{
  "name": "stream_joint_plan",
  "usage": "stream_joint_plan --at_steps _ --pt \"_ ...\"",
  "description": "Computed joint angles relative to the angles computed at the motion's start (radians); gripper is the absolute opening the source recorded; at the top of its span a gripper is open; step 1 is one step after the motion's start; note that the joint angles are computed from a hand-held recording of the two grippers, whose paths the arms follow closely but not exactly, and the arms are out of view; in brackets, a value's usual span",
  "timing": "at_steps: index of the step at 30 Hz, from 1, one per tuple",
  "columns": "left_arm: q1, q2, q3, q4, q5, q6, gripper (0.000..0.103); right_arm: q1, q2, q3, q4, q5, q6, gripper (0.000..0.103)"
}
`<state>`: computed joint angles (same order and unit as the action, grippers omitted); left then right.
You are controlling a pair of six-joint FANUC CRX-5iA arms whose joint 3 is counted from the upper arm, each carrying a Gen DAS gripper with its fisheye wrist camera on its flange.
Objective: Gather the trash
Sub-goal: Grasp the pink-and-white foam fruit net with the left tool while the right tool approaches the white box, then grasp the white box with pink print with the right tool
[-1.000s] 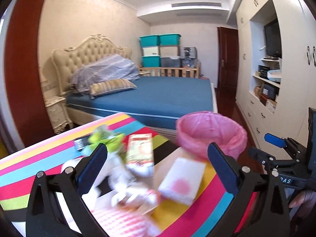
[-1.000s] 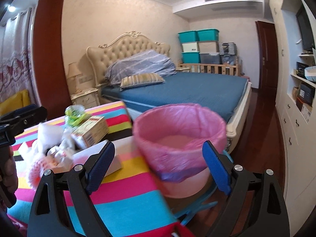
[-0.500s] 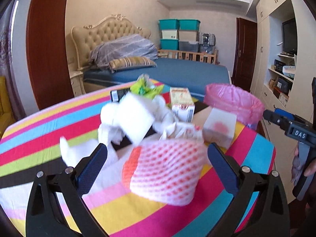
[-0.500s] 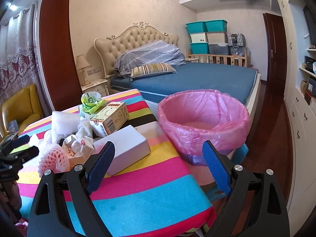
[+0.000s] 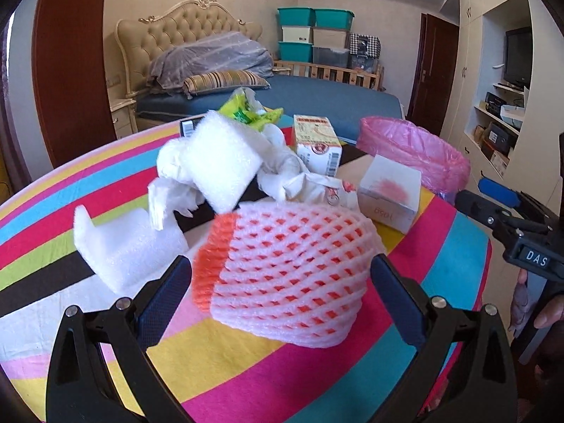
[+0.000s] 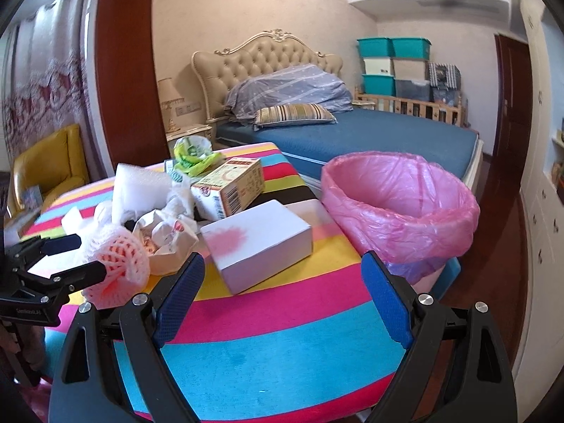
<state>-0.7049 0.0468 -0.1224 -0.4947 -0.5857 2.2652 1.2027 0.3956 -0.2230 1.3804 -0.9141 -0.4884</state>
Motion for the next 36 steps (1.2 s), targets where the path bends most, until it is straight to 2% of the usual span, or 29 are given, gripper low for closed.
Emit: stream_joint_plan --at_steps 4,6,8,11,12,13,15,22,28,32,36 --pt "-0.002 0.016 0.009 0.011 -0.004 -0.025 0.098 -0.002 0.007 0.011 -0.002 0.014 0.008 0.085" --pt "0.000 0.013 -0.002 0.018 0.011 -0.029 0.093 -0.003 0.010 0.016 -0.008 0.019 0.008 0.085" --pt "0.018 0.012 -0.021 0.072 0.036 -0.085 0.077 -0.003 0.014 0.022 -0.017 0.022 0.010 0.085" --pt "0.029 0.004 -0.046 0.112 0.075 -0.145 0.062 -0.005 0.019 0.030 -0.026 0.032 0.012 0.085" --pt "0.022 0.003 -0.044 0.094 0.074 -0.135 0.053 -0.004 0.023 0.037 -0.033 0.031 0.019 0.085" --pt "0.019 -0.003 -0.052 0.088 0.082 -0.135 0.052 -0.004 0.028 0.045 -0.041 0.032 0.028 0.085" --pt "0.010 -0.018 -0.061 0.057 0.098 -0.116 0.037 -0.006 0.035 0.057 -0.054 0.036 0.040 0.085" --pt "-0.015 -0.084 -0.096 -0.071 0.100 0.037 0.034 -0.010 0.087 0.146 -0.151 0.038 0.139 0.085" --pt "-0.033 -0.147 -0.128 -0.186 0.104 0.179 0.034 -0.010 0.151 0.263 -0.284 -0.011 0.281 0.085" --pt "-0.029 -0.169 -0.147 -0.210 0.113 0.225 0.034 -0.014 0.173 0.321 -0.321 -0.026 0.299 0.085" --pt "-0.033 -0.190 -0.161 -0.249 0.117 0.276 0.034 -0.017 0.246 0.460 -0.390 -0.120 0.369 0.085"
